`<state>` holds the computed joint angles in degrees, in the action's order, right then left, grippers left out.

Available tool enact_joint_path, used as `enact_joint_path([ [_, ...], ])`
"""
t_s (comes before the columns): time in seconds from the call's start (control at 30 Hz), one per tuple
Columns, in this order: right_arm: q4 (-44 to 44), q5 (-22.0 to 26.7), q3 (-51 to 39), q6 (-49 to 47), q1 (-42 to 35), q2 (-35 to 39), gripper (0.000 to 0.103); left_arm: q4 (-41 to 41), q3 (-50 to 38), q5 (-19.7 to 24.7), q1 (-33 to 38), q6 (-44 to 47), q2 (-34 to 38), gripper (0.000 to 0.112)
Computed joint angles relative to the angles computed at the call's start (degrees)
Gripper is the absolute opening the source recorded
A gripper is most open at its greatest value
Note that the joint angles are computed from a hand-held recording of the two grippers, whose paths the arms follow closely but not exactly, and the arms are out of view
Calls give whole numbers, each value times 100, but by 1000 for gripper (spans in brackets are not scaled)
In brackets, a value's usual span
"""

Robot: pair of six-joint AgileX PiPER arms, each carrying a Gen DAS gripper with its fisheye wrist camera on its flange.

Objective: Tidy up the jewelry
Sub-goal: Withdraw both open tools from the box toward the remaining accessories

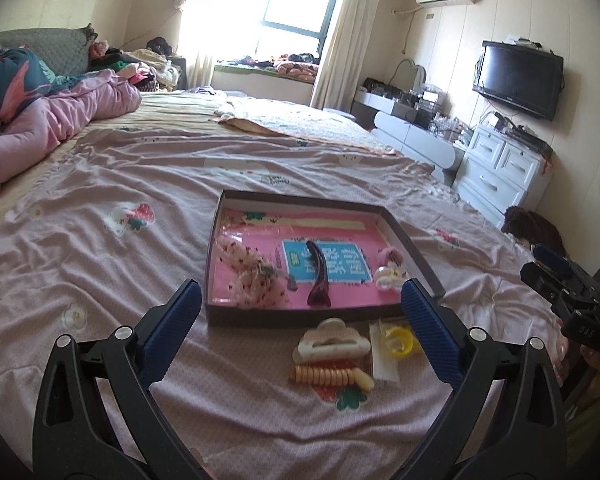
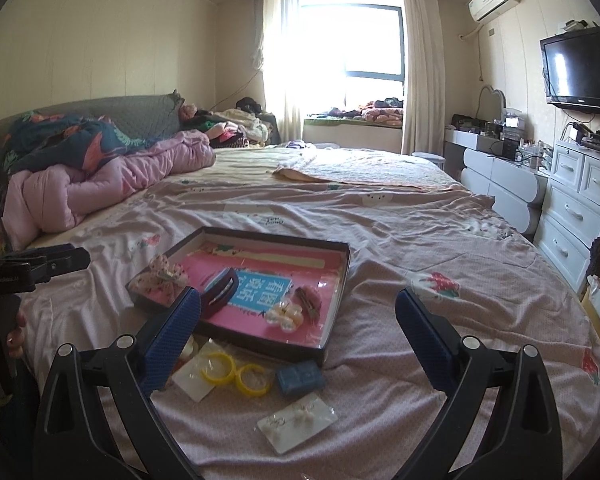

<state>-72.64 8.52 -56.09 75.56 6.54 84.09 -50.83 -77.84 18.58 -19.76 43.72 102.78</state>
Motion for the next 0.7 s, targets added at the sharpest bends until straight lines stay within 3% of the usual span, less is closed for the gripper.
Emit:
enact_joint_path([
  [0.53, 1156, 24, 453, -1100, 227, -134, 95, 603, 446, -119, -249, -261, -107, 91],
  [0.7, 1049, 32, 459, -952, 200, -78, 95, 1057, 443, -138, -395, -620, 14, 91],
])
